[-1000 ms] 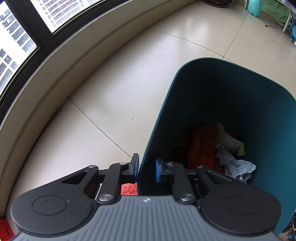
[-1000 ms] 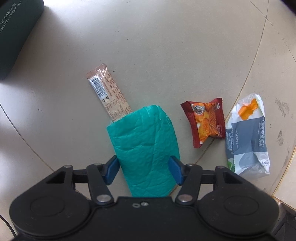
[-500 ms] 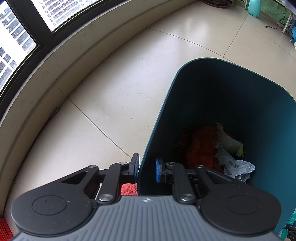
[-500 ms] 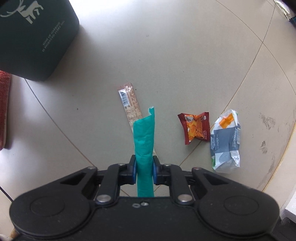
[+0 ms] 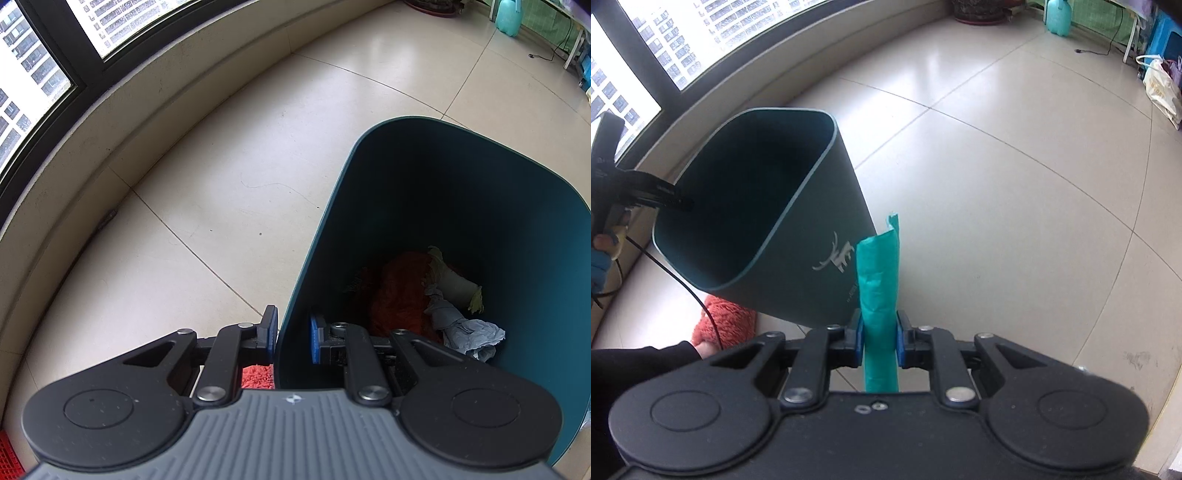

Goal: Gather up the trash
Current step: 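Carry the teal wrapper over the bin and open the right gripper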

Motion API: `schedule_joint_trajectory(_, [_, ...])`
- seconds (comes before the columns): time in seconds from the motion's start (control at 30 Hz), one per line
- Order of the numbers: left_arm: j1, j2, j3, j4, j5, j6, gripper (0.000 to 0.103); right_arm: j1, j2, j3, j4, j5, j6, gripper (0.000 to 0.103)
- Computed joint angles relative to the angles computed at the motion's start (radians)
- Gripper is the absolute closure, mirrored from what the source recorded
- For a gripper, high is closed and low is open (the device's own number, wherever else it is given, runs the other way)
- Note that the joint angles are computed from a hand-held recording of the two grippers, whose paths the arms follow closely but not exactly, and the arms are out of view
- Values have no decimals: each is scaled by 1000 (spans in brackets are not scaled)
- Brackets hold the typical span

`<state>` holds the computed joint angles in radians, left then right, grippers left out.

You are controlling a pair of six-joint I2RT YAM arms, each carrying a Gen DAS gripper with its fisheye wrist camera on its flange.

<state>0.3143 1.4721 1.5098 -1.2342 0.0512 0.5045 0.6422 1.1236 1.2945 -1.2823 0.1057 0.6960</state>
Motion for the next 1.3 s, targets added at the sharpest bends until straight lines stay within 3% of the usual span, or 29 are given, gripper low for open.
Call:
schedule_joint_trajectory(0.23, [12,14,18,-12,13,8,86,-28,196,219,91,-41,-99,88])
schedule_joint_trajectory(0.4, [17,21,30,-19,17,10,86,-15,341,279,168,-45,-150,88])
schedule_joint_trajectory(0.57, [24,24,36,-23,25,17,86,-20,486,301,261,-60,-116,88])
schedule_joint_trajectory(0.93, [35,32,48,-32,36,28,86,-51,766,412,257,-67,-113,83])
schedule_joint_trajectory(1.2, [37,18,29,-22,37,37,86,-57,802,404,253,-65,-78,74])
schedule_joint_trajectory(1.3, [37,15,27,-21,37,37,86,-66,775,372,279,-76,-67,65])
